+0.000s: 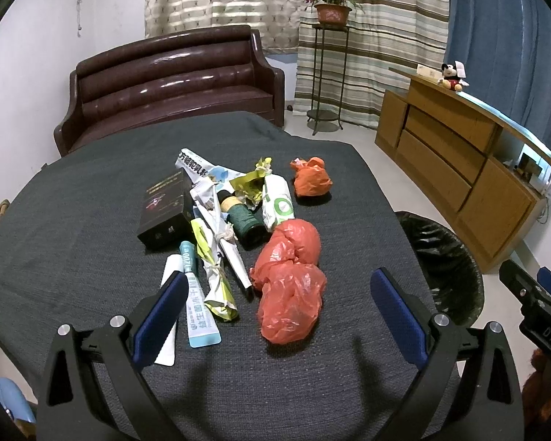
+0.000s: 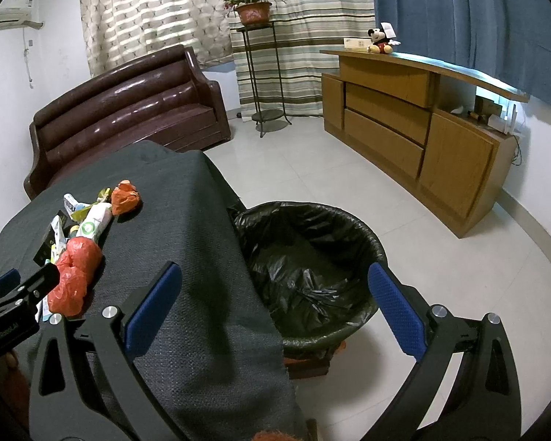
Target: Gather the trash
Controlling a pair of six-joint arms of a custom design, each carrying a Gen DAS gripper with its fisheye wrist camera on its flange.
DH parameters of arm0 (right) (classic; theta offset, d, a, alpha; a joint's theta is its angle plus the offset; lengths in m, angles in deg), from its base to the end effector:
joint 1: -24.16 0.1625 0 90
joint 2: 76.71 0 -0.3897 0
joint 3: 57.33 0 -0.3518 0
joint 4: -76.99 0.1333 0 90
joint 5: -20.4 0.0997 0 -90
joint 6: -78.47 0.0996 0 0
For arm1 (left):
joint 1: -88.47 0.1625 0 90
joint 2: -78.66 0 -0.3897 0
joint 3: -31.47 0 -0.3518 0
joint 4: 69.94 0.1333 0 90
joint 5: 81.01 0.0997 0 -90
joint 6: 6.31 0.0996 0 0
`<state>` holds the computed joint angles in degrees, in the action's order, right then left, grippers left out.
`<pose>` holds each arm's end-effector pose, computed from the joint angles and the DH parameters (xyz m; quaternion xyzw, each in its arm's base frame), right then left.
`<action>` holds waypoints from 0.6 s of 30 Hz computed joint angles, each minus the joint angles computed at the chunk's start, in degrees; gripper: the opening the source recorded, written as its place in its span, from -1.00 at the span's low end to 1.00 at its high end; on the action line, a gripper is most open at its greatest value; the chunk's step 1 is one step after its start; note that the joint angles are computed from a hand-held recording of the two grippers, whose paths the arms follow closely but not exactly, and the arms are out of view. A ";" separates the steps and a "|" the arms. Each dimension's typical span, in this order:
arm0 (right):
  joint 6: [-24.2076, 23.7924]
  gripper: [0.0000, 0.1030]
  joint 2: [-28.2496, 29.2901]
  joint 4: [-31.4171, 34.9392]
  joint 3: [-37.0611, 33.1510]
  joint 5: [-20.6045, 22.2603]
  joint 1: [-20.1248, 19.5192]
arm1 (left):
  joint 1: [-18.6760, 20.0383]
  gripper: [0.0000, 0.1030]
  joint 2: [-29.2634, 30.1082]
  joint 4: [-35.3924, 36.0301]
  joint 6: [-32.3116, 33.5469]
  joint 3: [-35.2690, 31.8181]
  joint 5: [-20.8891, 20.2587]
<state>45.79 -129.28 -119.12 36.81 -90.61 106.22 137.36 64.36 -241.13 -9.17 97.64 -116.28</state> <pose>0.0101 -0.6343 0.2886 0.0830 -0.8329 0.4388 0.3268 -0.3051 -0.6760 -0.0193 0.1716 0.8499 -0.3749 0.3282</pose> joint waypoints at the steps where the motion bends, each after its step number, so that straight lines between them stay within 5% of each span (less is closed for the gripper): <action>1: -0.06 0.92 0.02 -0.08 -0.01 0.00 -0.01 | 0.10 0.88 -0.01 0.04 0.04 -0.05 0.00; 9: -1.69 0.90 1.39 -1.90 1.04 -0.82 0.21 | 1.02 0.88 -4.37 -0.22 -1.12 6.40 0.93; 13: -2.38 0.55 1.91 -0.94 0.77 -2.38 1.00 | 1.48 0.88 -7.53 -1.88 -1.55 11.09 2.57; 18: -2.13 0.55 2.87 0.55 1.00 -2.72 2.36 | 2.03 0.87 -10.64 -4.47 -0.50 15.66 4.54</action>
